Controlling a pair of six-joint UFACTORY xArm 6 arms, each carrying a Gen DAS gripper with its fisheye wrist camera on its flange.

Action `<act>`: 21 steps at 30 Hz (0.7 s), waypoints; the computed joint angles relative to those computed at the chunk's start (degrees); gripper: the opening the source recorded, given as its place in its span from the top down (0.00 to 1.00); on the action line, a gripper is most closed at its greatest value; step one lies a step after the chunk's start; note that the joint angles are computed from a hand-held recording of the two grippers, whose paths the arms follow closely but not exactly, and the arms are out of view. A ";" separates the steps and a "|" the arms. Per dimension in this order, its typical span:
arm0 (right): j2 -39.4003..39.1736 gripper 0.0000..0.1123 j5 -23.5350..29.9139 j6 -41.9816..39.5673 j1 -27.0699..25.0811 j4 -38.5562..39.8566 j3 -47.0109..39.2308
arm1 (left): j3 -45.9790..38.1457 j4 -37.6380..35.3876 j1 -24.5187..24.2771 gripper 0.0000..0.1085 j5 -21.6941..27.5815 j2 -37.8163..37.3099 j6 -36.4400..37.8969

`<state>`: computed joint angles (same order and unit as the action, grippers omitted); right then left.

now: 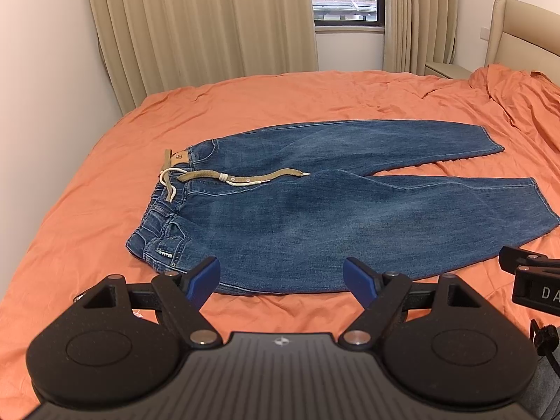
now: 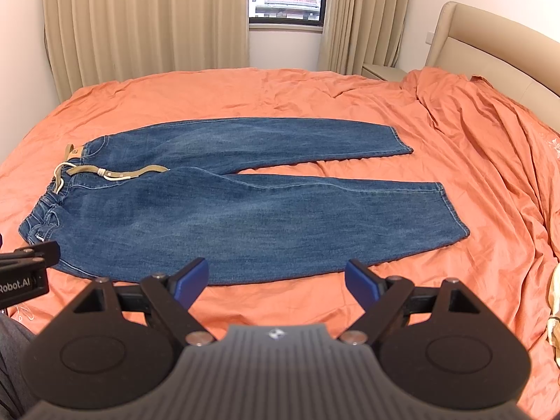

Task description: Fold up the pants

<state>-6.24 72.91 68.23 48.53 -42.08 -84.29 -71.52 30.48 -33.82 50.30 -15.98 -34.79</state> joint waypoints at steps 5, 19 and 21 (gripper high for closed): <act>0.09 0.27 -0.01 -0.05 -0.04 0.14 -0.15 | 0.42 0.10 0.00 0.14 -0.04 -0.37 -0.18; 0.02 0.27 0.32 -0.03 0.13 -0.03 -0.22 | 1.05 -0.03 0.15 0.14 -0.29 -0.77 -0.15; -0.04 0.27 0.37 0.05 0.16 -0.04 -0.15 | 0.96 -0.01 0.11 0.14 -0.31 -0.68 -0.15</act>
<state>-6.28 73.27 68.27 48.69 -42.12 -84.44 -70.55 30.47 -33.71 49.99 -16.66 -34.94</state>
